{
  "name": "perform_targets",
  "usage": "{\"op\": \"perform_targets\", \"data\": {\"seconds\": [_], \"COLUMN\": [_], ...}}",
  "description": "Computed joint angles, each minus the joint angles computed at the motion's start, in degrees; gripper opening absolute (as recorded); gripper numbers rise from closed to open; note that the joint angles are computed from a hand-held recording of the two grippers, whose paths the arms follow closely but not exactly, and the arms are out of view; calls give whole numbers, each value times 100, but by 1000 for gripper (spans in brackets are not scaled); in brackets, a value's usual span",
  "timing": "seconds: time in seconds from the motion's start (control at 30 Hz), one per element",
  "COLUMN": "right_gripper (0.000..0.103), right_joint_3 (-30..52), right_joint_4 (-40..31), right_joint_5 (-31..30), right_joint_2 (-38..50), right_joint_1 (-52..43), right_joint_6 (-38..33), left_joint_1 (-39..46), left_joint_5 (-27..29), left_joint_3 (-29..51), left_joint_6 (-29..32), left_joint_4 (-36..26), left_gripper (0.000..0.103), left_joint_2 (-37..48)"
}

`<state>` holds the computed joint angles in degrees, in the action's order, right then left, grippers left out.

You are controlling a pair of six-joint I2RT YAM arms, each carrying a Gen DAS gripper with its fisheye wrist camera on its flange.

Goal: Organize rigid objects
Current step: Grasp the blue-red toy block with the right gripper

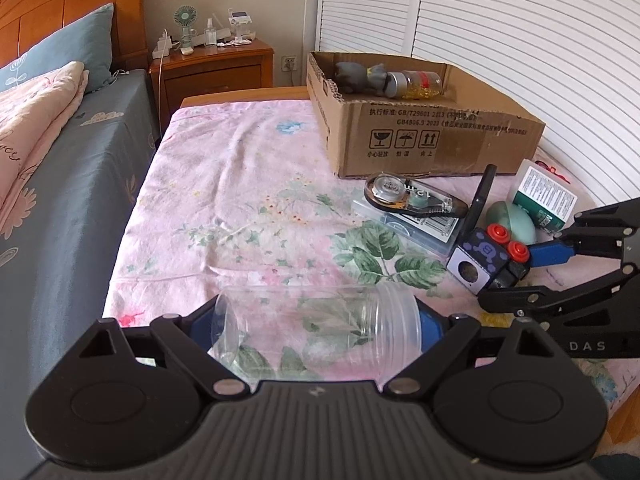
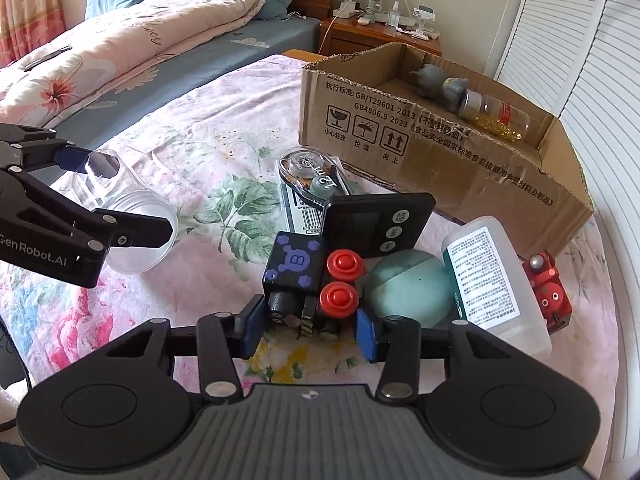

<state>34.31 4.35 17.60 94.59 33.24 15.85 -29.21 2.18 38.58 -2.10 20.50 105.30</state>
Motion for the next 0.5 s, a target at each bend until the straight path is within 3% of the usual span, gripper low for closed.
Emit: {"op": "perform_targets", "data": {"seconds": [0.07,0.2,0.5], "right_gripper": [45,46,60], "right_joint_3": [-88,-322,-102], "right_joint_4": [-103,-128,230], "right_joint_5": [-50,-161,-193], "right_joint_2": [-142,-400,-36], "right_joint_1": [11,-9,-94], "right_joint_6": [-17,30,-52], "left_joint_1": [-6,-79,-109], "left_joint_5": [27,-40,-87], "left_joint_3": [-19,-91,-91], "left_joint_6": [32,72,-7], "left_joint_4": [-11,81,8], "left_gripper": [91,91,92], "left_joint_2": [-18,-34,-69]}}
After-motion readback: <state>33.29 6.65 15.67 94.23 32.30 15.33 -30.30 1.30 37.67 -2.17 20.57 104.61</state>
